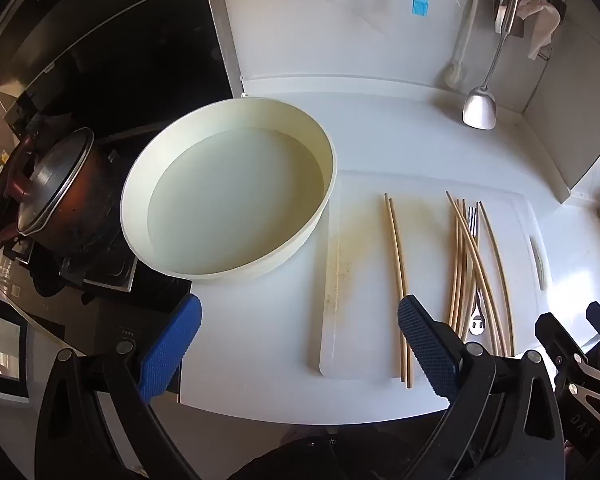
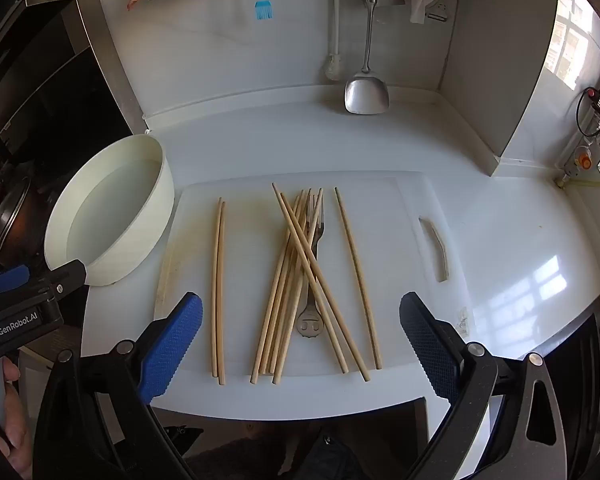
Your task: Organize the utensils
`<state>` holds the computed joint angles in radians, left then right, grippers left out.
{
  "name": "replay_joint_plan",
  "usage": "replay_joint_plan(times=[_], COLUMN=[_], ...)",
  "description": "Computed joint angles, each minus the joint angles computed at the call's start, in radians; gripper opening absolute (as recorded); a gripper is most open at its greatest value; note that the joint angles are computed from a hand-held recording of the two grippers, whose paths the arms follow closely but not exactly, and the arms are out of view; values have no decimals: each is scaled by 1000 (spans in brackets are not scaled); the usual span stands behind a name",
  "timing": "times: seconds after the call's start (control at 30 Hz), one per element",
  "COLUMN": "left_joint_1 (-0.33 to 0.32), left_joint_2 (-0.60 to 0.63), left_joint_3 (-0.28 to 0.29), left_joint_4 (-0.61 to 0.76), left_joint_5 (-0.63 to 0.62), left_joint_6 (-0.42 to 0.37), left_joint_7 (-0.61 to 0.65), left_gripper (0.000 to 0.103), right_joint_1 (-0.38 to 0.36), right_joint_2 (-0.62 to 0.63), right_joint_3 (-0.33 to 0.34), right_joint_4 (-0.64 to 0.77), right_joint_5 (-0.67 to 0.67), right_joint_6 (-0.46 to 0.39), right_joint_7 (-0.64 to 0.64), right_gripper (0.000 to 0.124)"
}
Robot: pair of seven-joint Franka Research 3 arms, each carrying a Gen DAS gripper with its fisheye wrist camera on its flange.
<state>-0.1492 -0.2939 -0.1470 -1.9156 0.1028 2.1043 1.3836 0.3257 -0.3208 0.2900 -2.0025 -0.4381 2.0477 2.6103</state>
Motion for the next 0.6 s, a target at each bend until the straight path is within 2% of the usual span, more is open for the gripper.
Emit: replay_joint_plan(times=[0.6], left_joint_1=[5], left_joint_2=[-2], left_joint_3=[0], left_joint_4=[3], left_joint_5=[-2], left_joint_6=[-17], left_joint_7=[-6], left_gripper=[97], right_joint_1=[1], right_joint_2=[-5], right_joint_3=[0], right_joint_4=[1], right_joint_5=[3], right_joint_6=[-9], right_joint_7=[-2], right_gripper=[94])
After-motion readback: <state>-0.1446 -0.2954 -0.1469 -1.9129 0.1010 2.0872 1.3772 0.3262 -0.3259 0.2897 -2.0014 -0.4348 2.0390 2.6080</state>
